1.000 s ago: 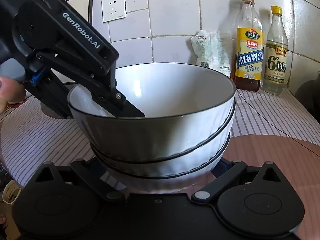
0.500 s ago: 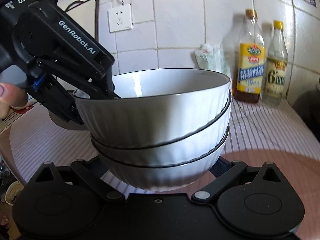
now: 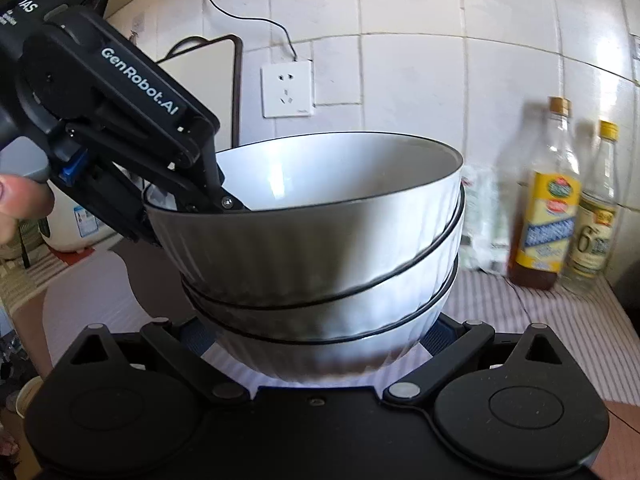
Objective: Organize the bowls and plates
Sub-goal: 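Lift and carry the bowl stack with the left tool over the egg plates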
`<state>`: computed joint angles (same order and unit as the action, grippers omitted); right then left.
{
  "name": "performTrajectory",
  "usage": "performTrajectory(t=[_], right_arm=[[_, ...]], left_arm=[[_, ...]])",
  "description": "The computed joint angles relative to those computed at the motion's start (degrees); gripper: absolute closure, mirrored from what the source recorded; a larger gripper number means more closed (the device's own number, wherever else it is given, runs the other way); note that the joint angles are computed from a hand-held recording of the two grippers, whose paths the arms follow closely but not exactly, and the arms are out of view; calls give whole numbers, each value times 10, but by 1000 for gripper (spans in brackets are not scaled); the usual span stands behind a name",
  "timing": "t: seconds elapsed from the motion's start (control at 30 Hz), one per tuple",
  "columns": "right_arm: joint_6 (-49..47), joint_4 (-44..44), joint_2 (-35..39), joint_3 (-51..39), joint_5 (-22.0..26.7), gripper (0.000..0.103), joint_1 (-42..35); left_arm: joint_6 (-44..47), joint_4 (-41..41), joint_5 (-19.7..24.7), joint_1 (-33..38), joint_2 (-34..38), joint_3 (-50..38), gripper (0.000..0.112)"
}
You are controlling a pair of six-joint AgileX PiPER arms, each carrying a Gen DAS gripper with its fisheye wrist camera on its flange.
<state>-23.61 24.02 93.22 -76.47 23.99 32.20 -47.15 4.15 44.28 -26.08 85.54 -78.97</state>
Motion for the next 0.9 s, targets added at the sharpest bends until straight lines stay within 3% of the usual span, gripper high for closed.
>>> performTrajectory(t=[0.1,0.27,0.47,0.67,0.9], right_arm=[[26,-19,30,-21,-27,1,19],[56,-35,93,-79,-25,1,34],[107,-65,162,-165,15,1,44],[157,-116,224,-239,43,1,51],[167,-121,296,-338,106,1,45]], left_arm=[[70,-35,-13,40,-11,18,79],[164,-105,-15,112,1,23,79],[221,-129,-14,157,37,3,78],[286,-185,-52,199,73,8,78],[340,-235,-60,233,118,-10,78]])
